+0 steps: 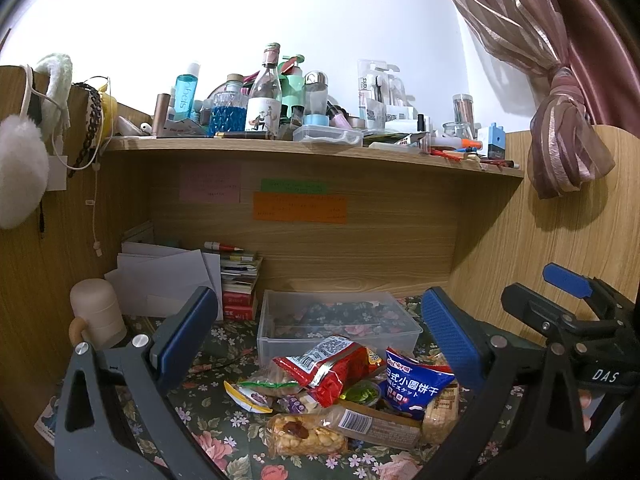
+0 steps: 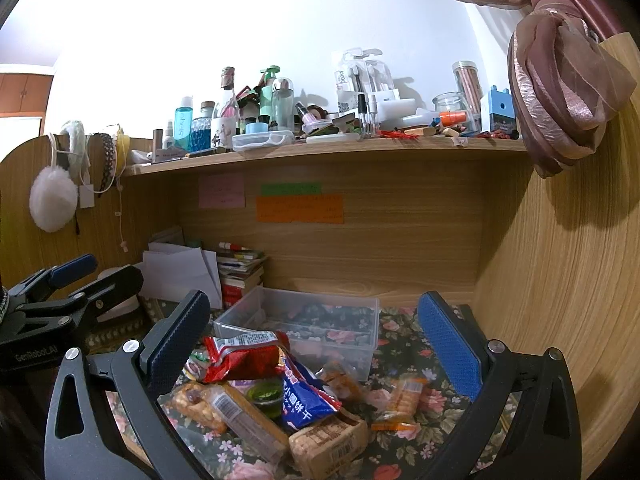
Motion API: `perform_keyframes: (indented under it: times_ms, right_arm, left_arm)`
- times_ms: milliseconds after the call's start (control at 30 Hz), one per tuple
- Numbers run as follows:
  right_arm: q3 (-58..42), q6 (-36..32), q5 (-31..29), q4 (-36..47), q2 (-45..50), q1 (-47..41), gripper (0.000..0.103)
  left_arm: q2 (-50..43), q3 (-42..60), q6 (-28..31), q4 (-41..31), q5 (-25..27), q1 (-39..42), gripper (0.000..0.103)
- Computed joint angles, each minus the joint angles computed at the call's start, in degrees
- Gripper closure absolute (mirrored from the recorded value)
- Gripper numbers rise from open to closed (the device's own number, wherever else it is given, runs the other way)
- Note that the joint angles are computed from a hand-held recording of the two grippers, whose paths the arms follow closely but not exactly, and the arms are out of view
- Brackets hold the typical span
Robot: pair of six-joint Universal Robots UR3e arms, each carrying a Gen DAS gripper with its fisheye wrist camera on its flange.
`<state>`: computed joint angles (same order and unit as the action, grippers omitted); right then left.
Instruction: Organize snacks
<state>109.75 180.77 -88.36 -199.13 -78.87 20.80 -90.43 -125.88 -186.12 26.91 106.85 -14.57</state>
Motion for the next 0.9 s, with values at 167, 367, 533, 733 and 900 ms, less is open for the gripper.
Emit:
perform_keyframes:
  times_ms: [167,367,533,733,900]
  right_arm:
    - [-0.03,0.08,0.01,-0.13,0.12,0.05,0.000]
    - [-0.06,0.27,0.13,-0.03,0.11,-0.05,0.000]
    - [-0.85,0.60,-0.08,0.70,0.22,0.32,0.000]
    - [-0.87,0.62,-0.10,0.68,0.30,0.38,0.000]
    - [-0.81,0.79,-0.13,0.54,0.36,0.42,0.000]
  left_arm:
    - [0.06,-0.05,0.06,-0.04,-0.13,0.10,0.000]
    - [-0.27,0.13,-0.04,0.06,-0.03,0.02,0.000]
    - [-0.42,0.21,0.00,0.16,-0.04,0.03,0.000]
    - [-1.32,0.70,-0.12,0.60,0.36,-0.21,0.000]
    - [-2.50,1.40,-0.08,0.86,0.62,-0.46,0.000]
